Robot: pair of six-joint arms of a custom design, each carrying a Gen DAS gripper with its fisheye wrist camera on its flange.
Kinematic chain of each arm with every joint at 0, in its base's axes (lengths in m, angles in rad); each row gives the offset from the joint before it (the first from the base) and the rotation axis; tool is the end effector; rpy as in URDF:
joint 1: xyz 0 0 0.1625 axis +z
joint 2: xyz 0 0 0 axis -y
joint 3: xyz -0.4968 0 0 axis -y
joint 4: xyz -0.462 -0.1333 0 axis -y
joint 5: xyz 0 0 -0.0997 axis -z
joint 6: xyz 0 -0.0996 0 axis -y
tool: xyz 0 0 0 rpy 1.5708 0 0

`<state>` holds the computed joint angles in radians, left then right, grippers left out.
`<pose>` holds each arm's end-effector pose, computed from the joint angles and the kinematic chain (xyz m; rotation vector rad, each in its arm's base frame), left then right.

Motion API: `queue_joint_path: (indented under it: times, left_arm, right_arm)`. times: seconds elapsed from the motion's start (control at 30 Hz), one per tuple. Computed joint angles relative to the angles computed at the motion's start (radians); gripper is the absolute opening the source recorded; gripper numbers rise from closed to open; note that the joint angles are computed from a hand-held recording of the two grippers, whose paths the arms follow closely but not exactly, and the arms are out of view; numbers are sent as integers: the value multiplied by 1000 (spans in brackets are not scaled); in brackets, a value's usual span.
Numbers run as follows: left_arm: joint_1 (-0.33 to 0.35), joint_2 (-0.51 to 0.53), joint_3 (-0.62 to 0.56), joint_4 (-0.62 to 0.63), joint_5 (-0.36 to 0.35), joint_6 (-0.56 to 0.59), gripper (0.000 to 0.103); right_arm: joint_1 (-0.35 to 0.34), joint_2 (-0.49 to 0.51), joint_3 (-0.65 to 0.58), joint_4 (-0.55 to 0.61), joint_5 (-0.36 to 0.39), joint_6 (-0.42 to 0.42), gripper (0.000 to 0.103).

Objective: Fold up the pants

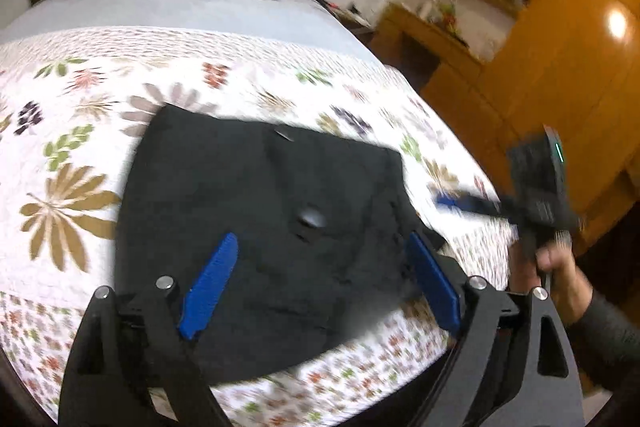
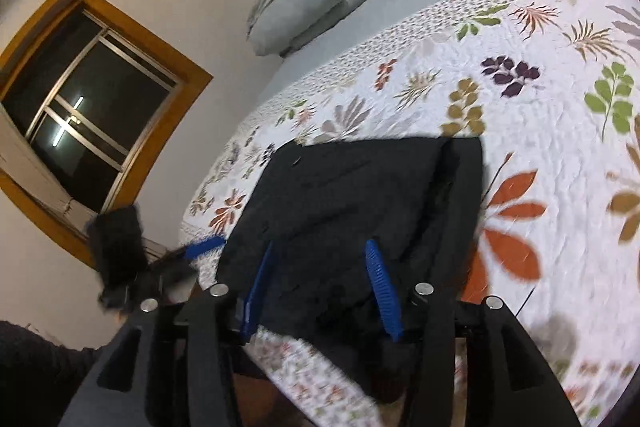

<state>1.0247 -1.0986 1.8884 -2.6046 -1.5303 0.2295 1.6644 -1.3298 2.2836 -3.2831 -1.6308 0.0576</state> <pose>-0.2316 -0.6456 0.2043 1.1713 2.8878 -0.3873 0.1760 -0.5124 0.2645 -0.0176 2.9169 -1.1657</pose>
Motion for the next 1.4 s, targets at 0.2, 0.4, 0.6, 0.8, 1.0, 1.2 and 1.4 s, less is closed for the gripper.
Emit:
queue_joint_path:
  times: [0.2,0.4,0.6,0.8,1.0,1.2,1.4]
  left_arm:
    - [70,74,-124,82,5,-92,88]
    - [103,115,-164,134,-6,-121,92]
    - [89,129,-147,97,60,-93,92]
    - [48,140,-138,123,184,-50,92]
    - [77,122,-198,241,87,-95,93]
    - [132,79,-211,268,32,-123,93]
    - [183,87,-275,365,-59,-154,93]
  right_arm:
    - [-6,45,50,-57,-62,20,45]
    - [-36,26,66,-57,-17,44,43]
    - [-33,28,-23,-84,29,38,54]
    - [-58,100,-143,58,-12,22,52]
    - [-62,66,-111,45,-43,81,53]
    - [0,60,-8,-64,49,105,56]
    - [-30,91,32,-66,-20,155,21]
